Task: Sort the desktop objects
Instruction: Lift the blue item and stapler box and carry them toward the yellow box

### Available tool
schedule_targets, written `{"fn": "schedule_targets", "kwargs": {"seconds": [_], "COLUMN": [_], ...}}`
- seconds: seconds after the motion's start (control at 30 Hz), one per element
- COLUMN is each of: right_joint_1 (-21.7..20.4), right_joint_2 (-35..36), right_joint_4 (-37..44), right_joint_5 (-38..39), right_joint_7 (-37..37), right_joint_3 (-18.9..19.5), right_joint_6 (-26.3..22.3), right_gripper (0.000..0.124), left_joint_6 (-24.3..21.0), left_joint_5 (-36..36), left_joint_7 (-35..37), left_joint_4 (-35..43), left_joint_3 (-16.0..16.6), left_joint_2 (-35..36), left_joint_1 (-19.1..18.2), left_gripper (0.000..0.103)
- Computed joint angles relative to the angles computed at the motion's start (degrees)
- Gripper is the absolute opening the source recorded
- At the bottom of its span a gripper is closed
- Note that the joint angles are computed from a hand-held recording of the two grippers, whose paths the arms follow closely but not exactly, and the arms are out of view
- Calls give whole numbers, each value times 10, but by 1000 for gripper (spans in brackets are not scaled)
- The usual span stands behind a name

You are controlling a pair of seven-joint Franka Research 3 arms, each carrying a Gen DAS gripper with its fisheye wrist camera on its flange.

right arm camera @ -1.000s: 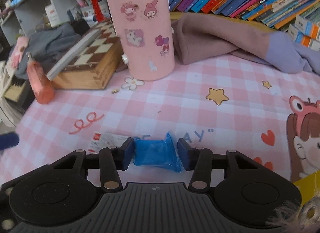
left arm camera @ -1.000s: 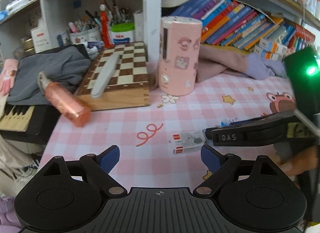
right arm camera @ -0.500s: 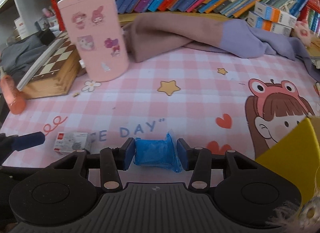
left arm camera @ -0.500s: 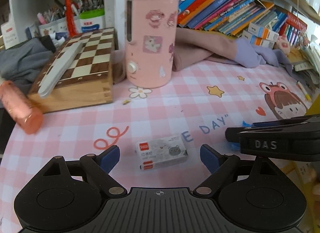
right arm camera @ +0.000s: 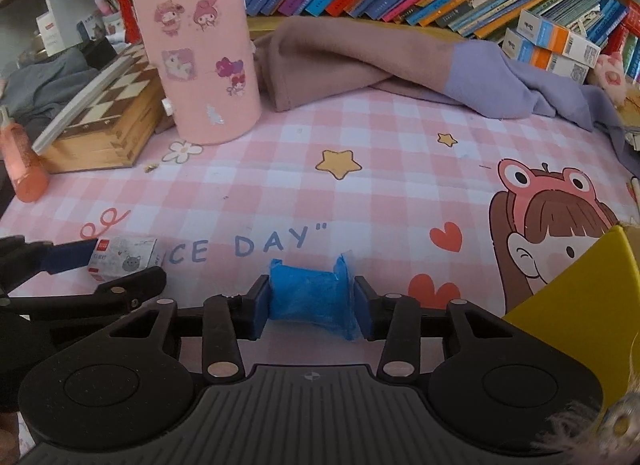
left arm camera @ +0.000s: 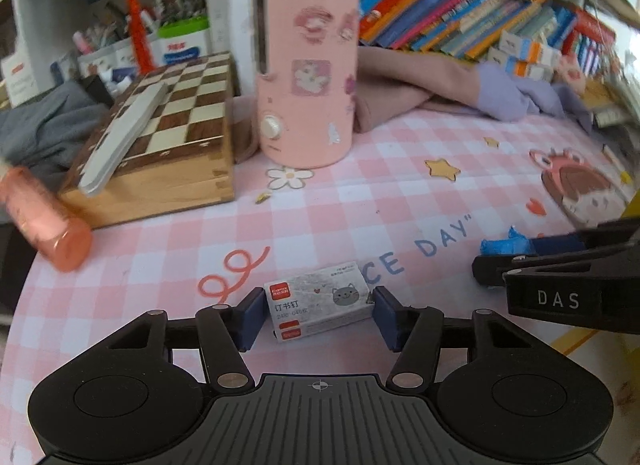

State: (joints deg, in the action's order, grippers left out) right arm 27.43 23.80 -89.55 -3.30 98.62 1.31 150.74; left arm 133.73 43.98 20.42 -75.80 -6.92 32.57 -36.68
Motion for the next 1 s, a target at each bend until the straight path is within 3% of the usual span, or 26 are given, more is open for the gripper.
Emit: {"fn": "schedule_targets", "kwargs": {"seconds": [0.37, 0.53, 1.0], "right_joint_1": [-7, -8, -19], "right_joint_2": [-75, -120, -257], "right_joint_4": [-97, -151, -301], "right_joint_5": [22, 32, -2], "right_joint_7": [-4, -18, 26], "right_joint_3": [17, 27, 65], "right_joint_6": [94, 126, 169], "right_gripper": [38, 38, 38], "left_joint_6": [23, 2, 25], "left_joint_5": [47, 99, 147], "left_joint_7": [-159, -171, -241], "left_joint_4": [-133, -174, -302], "left_joint_3": [-14, -37, -100], "left_joint_2": [-118, -159, -275], "left_joint_1": [11, 13, 41], "left_gripper": [57, 57, 57]}}
